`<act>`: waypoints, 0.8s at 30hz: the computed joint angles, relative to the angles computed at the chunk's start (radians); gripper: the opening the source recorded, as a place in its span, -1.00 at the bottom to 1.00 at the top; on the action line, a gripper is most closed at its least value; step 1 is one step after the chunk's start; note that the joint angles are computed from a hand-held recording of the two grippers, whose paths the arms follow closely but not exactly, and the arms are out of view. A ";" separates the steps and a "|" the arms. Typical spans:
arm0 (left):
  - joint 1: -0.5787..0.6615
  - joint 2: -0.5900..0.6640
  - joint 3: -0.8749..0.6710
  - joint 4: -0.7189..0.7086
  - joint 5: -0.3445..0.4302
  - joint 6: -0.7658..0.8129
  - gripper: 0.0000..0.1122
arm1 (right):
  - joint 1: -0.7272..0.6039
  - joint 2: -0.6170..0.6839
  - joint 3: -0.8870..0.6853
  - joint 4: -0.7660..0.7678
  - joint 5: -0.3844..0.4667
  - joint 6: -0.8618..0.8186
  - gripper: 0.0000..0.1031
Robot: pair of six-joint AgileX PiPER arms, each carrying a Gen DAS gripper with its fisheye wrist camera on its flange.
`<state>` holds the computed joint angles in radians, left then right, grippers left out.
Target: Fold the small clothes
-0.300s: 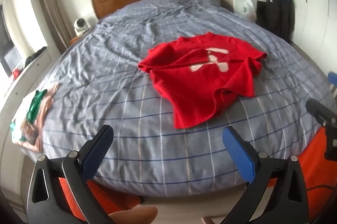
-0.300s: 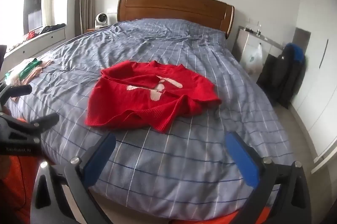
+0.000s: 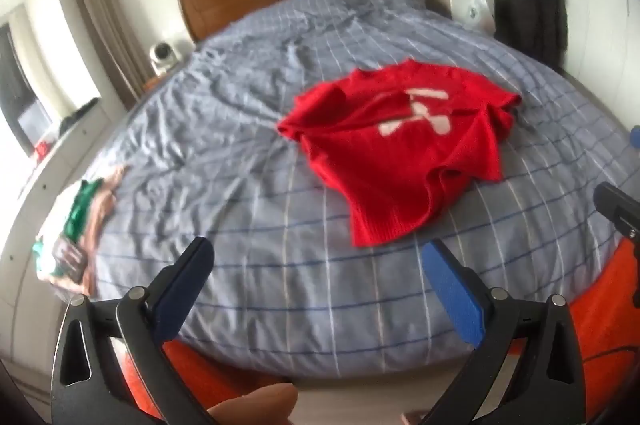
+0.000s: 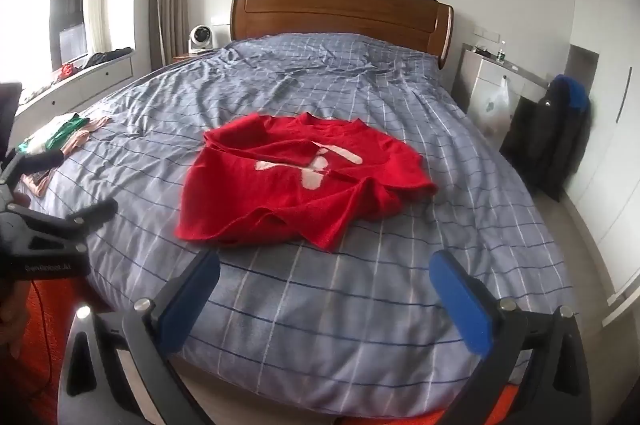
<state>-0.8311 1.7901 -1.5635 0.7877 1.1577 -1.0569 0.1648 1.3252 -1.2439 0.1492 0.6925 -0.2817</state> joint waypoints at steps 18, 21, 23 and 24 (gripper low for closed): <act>0.017 -0.016 -0.004 -0.119 -0.024 0.032 0.83 | 0.023 0.026 0.012 -0.001 0.003 0.005 1.00; 0.015 -0.023 0.003 -0.119 -0.034 0.030 0.83 | 0.033 0.026 0.021 -0.007 0.002 0.016 1.00; 0.006 -0.024 0.003 -0.110 -0.033 0.026 0.83 | 0.037 0.024 0.023 -0.012 -0.001 0.021 1.00; 0.001 -0.023 0.002 -0.104 -0.031 0.022 0.83 | 0.037 0.024 0.024 -0.014 -0.003 0.023 1.00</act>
<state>-0.8298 1.7671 -1.5619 0.6837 1.1264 -1.0348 0.2023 1.3495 -1.2203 0.1352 0.6893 -0.2590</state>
